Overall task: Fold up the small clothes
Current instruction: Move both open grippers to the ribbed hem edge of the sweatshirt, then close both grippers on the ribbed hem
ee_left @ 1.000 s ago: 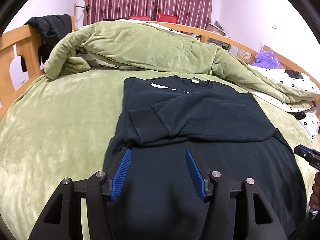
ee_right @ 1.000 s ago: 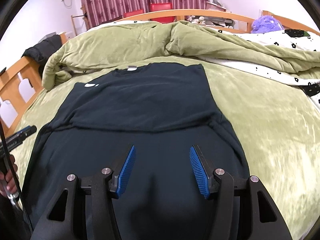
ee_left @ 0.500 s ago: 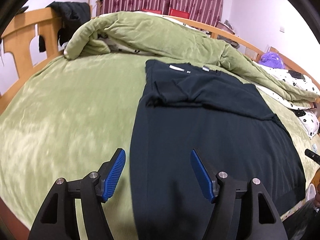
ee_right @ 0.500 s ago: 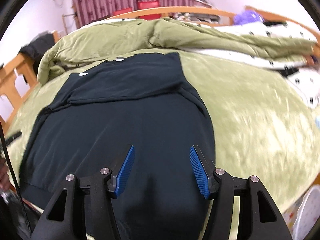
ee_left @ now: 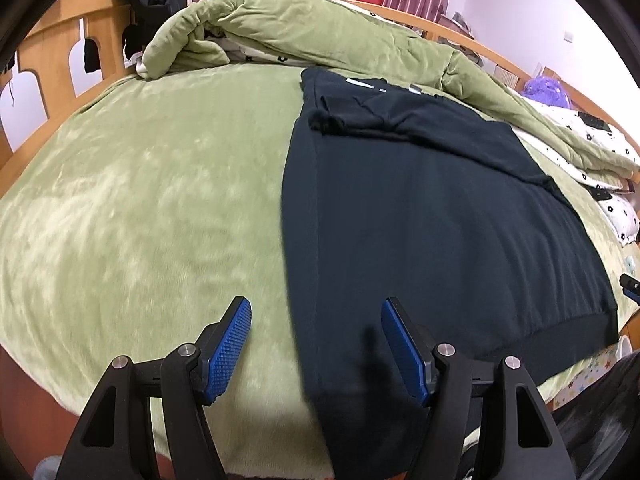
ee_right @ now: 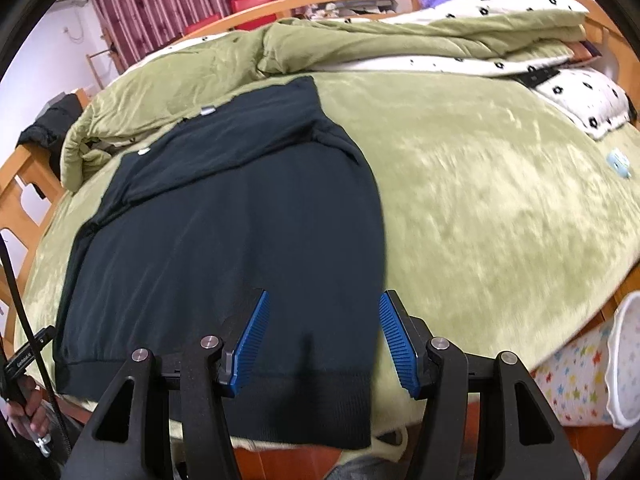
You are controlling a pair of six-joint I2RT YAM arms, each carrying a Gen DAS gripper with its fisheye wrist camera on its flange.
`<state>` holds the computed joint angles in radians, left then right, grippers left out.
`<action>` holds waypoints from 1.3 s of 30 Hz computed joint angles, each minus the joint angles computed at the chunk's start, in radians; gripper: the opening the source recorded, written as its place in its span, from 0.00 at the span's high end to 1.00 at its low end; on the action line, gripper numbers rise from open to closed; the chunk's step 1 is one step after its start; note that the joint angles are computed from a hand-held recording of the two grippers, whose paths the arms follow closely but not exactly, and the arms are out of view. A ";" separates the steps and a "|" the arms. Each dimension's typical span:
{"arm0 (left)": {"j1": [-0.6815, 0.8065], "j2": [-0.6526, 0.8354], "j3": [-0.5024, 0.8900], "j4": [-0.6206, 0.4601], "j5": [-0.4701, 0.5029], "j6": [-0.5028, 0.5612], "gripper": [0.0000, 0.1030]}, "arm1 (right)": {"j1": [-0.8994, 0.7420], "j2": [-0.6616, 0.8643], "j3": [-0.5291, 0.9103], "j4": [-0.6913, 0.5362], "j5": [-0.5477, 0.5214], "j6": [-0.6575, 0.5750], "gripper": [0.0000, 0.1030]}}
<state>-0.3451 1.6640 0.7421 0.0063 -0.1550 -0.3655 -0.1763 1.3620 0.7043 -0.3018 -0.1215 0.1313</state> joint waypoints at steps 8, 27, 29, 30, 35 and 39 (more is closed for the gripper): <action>-0.004 -0.001 -0.074 0.060 0.031 -0.036 0.38 | 0.029 0.007 -0.031 -0.026 0.067 0.022 0.45; -0.018 0.053 -0.049 0.083 0.052 -0.059 0.88 | 0.100 0.141 -0.011 0.019 0.105 0.026 0.85; -0.017 0.030 -0.056 0.079 0.057 -0.053 0.89 | 0.131 0.085 -0.044 0.044 0.141 0.009 0.87; -0.008 0.003 -0.071 0.085 0.074 -0.059 0.89 | 0.137 0.058 -0.059 0.052 0.147 0.008 0.87; 0.033 -0.173 -0.168 0.114 0.149 -0.080 0.90 | 0.038 -0.077 -0.113 0.036 -0.011 0.044 0.88; -0.011 -0.275 -0.217 0.089 0.094 -0.078 0.90 | -0.023 -0.193 -0.162 0.014 -0.116 0.039 0.89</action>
